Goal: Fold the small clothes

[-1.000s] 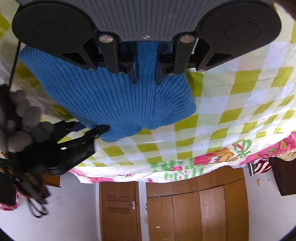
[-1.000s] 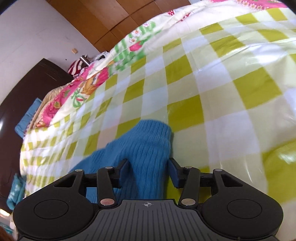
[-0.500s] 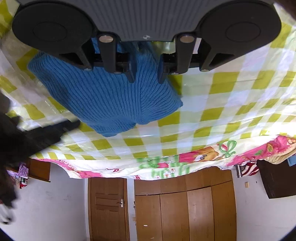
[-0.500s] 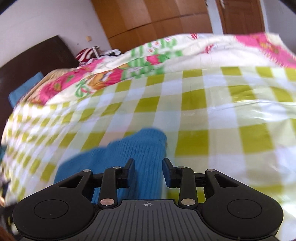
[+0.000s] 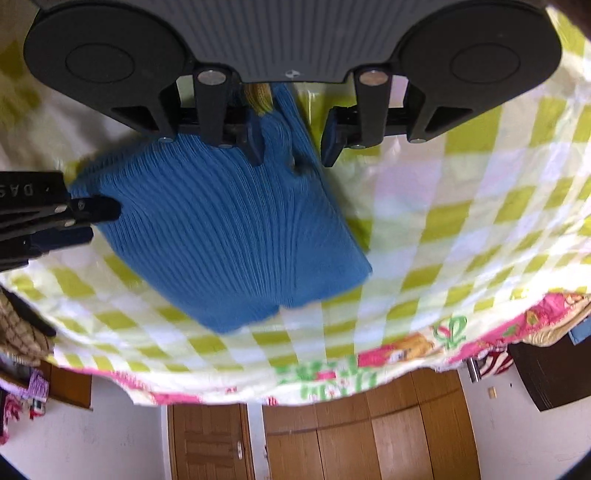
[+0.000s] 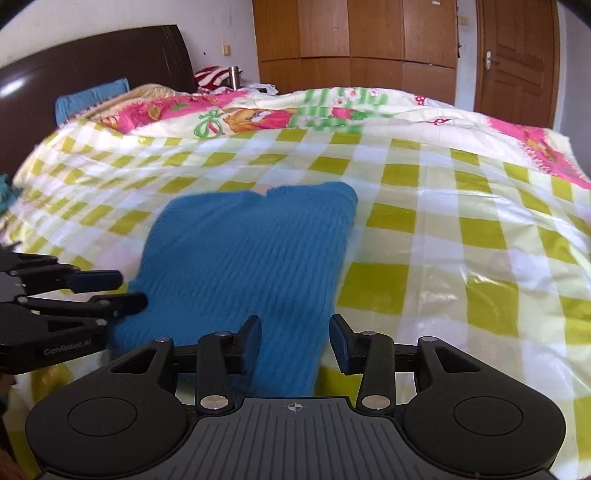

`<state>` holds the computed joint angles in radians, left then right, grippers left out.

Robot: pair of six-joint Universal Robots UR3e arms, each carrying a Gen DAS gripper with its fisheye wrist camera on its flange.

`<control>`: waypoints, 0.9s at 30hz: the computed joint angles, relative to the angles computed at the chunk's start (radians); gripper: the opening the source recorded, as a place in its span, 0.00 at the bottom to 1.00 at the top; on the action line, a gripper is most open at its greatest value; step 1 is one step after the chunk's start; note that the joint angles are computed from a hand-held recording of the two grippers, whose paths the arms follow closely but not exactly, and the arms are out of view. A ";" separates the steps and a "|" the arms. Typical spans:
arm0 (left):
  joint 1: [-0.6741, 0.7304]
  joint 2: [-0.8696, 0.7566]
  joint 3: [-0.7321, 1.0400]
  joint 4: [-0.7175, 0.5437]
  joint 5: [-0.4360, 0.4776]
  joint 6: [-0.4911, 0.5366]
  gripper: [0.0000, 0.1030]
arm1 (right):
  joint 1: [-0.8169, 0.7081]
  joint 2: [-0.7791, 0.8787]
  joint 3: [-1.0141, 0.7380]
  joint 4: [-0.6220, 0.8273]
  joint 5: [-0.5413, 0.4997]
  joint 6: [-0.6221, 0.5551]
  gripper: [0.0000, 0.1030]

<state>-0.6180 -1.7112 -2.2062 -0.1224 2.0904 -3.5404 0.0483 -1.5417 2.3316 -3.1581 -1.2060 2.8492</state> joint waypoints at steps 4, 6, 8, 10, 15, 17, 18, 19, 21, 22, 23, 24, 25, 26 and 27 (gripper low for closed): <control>-0.049 0.043 0.029 -0.084 0.036 -0.065 0.49 | -0.002 -0.025 -0.020 0.145 -0.037 0.062 0.39; -0.078 0.060 0.036 -0.103 0.049 -0.092 0.52 | -0.037 -0.111 0.028 0.157 0.013 0.052 0.39; -0.094 0.067 0.044 -0.147 0.049 -0.127 0.53 | -0.033 -0.166 0.055 0.153 -0.008 0.037 0.39; -0.106 0.082 0.040 -0.198 0.044 -0.185 0.53 | -0.034 -0.203 0.065 0.199 -0.024 0.041 0.39; -0.158 0.133 -0.005 -0.214 0.017 -0.303 0.54 | -0.095 -0.378 0.147 0.337 0.018 0.044 0.39; -0.193 0.124 0.009 -0.229 0.025 -0.330 0.54 | -0.109 -0.447 0.181 0.379 0.030 0.042 0.39; -0.205 0.124 0.016 -0.237 0.023 -0.346 0.55 | -0.109 -0.472 0.194 0.391 0.029 0.041 0.39; -0.214 0.124 0.021 -0.243 0.017 -0.357 0.55 | -0.105 -0.497 0.207 0.400 0.022 0.046 0.39; -0.242 0.115 0.048 -0.283 0.041 -0.390 0.61 | -0.110 -0.555 0.232 0.426 0.019 0.063 0.39; -0.259 0.107 0.067 -0.316 0.064 -0.410 0.63 | -0.124 -0.594 0.246 0.452 0.032 0.060 0.39; -0.272 0.098 0.085 -0.344 0.084 -0.428 0.66 | -0.132 -0.632 0.262 0.471 0.037 0.056 0.39; -0.282 0.093 0.094 -0.361 0.098 -0.440 0.68 | -0.129 -0.660 0.275 0.478 0.027 0.059 0.39; -0.285 0.093 0.096 -0.366 0.102 -0.446 0.70 | -0.125 -0.687 0.289 0.480 0.016 0.062 0.39; -0.287 0.096 0.093 -0.365 0.102 -0.454 0.71 | -0.130 -0.721 0.303 0.491 0.016 0.060 0.39; -0.288 0.101 0.087 -0.361 0.097 -0.464 0.72 | -0.142 -0.760 0.313 0.519 0.025 0.053 0.39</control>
<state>-0.9061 -1.6104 -2.1193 -0.4834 2.1878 -4.0043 -0.0936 -2.3018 2.6450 -2.6389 -1.1811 2.9018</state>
